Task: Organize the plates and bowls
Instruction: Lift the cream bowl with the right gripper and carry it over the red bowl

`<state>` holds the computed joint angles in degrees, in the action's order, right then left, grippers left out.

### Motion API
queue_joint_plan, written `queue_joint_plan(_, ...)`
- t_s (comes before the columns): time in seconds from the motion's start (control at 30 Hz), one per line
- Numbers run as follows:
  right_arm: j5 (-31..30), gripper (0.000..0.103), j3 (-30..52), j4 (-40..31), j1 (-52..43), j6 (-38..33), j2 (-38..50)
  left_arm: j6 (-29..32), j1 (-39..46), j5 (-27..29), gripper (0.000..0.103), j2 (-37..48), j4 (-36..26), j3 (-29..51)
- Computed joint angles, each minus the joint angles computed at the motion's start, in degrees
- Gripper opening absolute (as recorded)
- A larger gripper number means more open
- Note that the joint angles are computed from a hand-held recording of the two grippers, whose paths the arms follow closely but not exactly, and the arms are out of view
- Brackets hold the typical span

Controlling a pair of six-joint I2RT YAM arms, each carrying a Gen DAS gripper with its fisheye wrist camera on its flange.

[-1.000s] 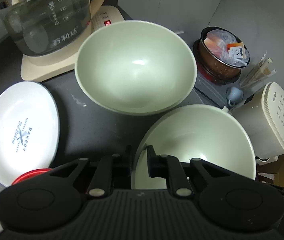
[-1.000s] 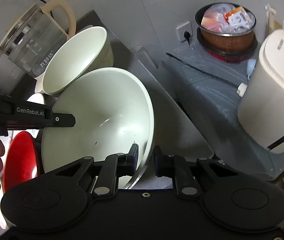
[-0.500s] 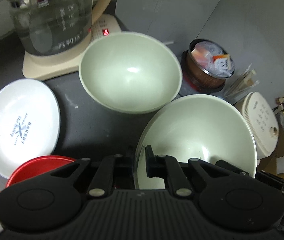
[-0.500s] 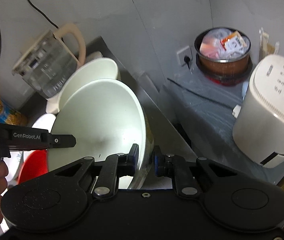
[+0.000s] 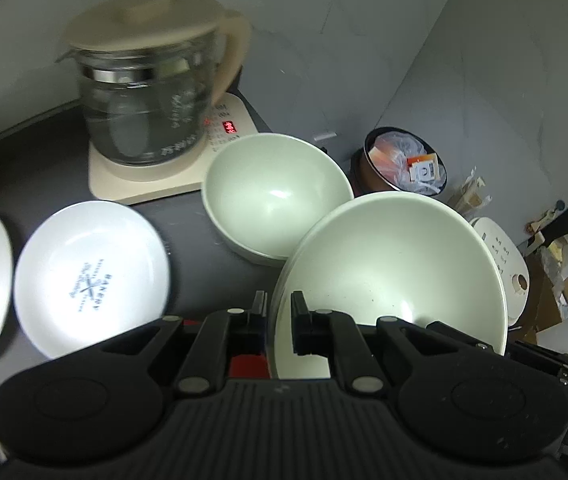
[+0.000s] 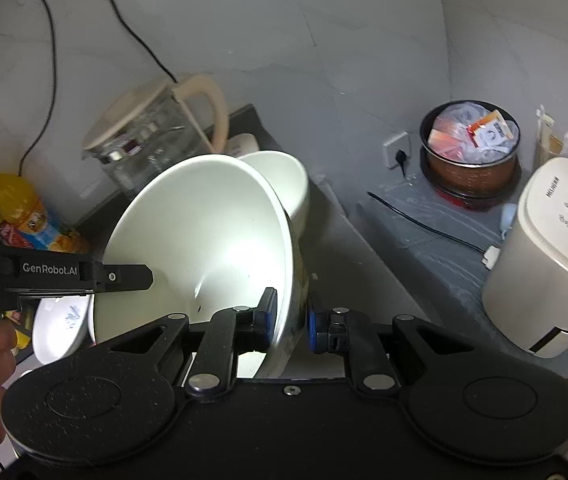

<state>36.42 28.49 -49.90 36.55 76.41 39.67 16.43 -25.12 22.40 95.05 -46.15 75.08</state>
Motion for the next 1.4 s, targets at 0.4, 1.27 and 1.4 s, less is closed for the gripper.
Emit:
queue_joint_plan(0.4, 0.45, 0.017, 6.08, 5.15, 8.39, 5.42, 15.95, 6.64, 11.15, 3.83, 0.010, -0.39, -4.37, 0.54)
queue_joint_plan(1.27, -6.89, 0.014, 9.08, 16.39, 7.30, 3.28, 33.17, 12.30, 22.74, 1.14, 0.011, 7.08, -7.78, 0.90)
queue_joint_plan(1.4, -7.12, 0.013, 9.63, 16.39, 6.68, 2.87, 34.20, 13.03, 23.28, 1.76, 0.013, 7.68, -8.78, 1.58)
